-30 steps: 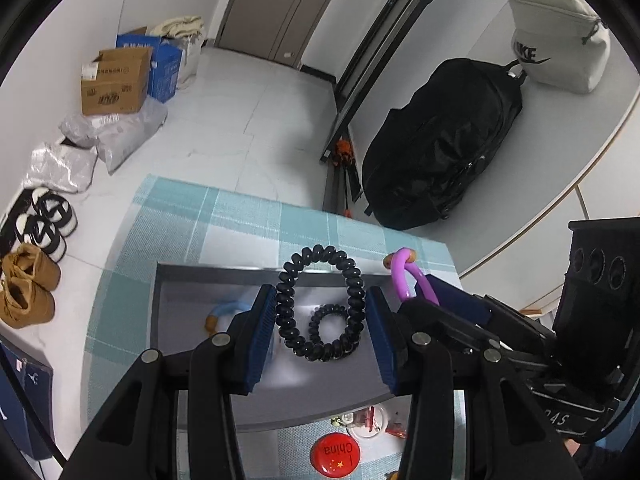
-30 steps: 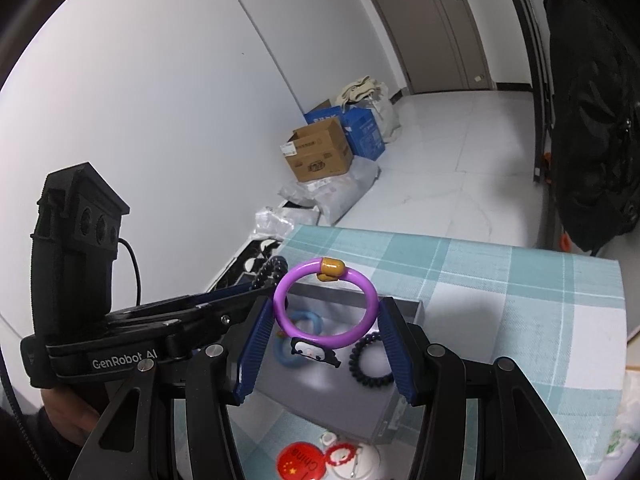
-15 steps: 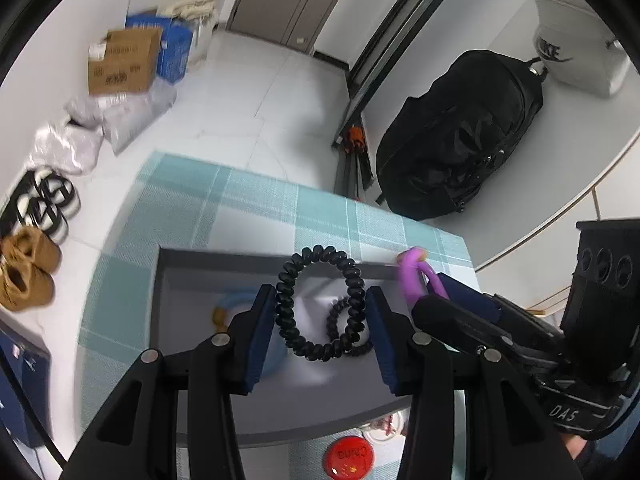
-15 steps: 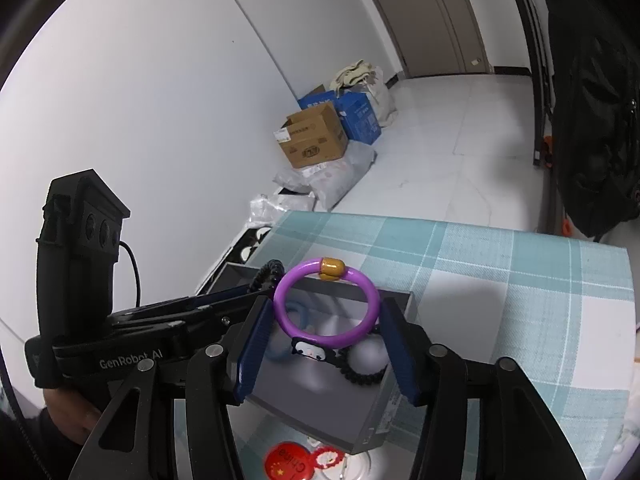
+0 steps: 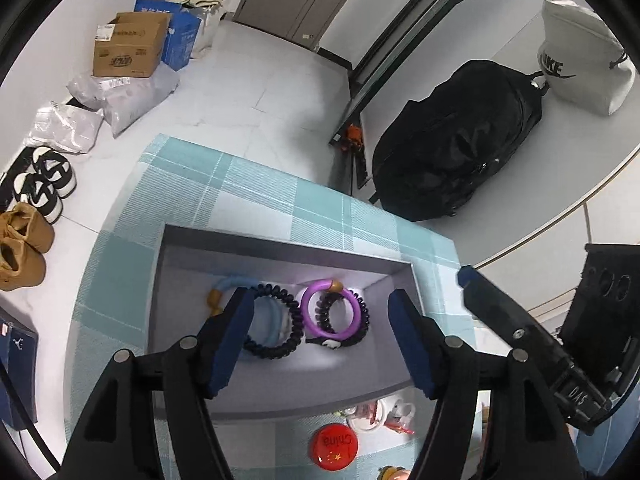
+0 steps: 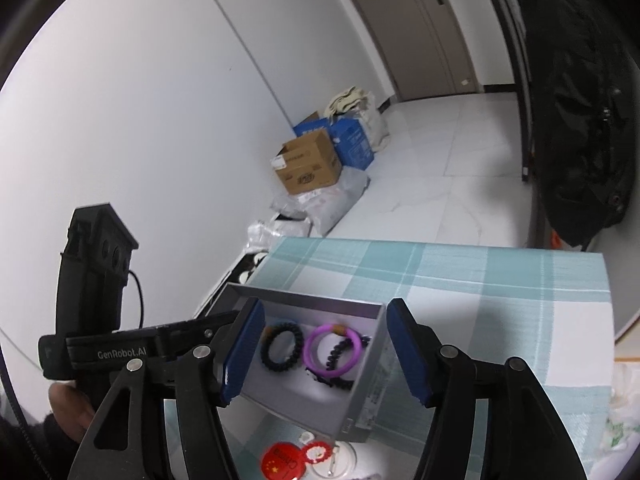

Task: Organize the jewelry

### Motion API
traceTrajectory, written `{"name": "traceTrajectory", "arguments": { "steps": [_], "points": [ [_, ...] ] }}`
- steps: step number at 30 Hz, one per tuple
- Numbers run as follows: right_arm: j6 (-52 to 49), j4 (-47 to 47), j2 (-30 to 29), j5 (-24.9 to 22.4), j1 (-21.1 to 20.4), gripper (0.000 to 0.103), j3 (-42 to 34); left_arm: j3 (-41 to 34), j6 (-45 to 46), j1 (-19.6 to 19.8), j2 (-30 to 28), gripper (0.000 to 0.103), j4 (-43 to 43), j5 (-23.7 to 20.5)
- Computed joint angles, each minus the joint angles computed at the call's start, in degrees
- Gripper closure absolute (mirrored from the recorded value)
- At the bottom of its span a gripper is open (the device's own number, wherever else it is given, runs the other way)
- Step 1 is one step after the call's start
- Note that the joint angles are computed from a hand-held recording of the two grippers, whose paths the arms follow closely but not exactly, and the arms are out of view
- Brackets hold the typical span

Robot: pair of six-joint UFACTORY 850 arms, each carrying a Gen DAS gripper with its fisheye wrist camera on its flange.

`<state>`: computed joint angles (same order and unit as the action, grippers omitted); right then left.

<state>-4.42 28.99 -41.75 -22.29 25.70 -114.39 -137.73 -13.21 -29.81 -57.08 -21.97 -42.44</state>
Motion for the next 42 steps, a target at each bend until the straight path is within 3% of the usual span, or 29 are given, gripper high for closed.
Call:
{"name": "traceTrajectory", "arguments": {
  "steps": [3,11,15,21,29,34,42],
  "points": [
    [-0.06,0.01,1.66,2.05,0.05,0.036,2.57,1.72,-1.58,-0.41,1.12,0.038,3.1,1.0],
    [6.28,-6.55,6.58,5.97,1.02,0.034,9.37,12.48,-3.62,-2.62,8.23,0.038,12.06,8.95],
    [12.22,-12.85,9.26,8.09,1.96,0.031,13.09,17.74,-9.75,-4.24,11.47,0.038,22.79,13.54],
    [18.72,-20.34,12.01,8.95,3.16,0.03,17.21,25.82,-16.86,-5.64,15.94,0.038,31.13,18.64],
    [26.66,-28.21,15.88,8.46,5.14,0.026,23.39,30.66,-22.16,-7.07,18.52,0.037,37.05,19.05],
    [37.5,-37.78,18.32,6.73,6.7,0.026,26.69,32.83,-25.35,-7.38,19.97,0.037,39.22,18.16],
    [38.81,-38.8,19.35,3.93,8.59,0.026,29.47,36.37,-28.85,-9.18,22.06,0.033,44.97,18.36]
  ]
}}
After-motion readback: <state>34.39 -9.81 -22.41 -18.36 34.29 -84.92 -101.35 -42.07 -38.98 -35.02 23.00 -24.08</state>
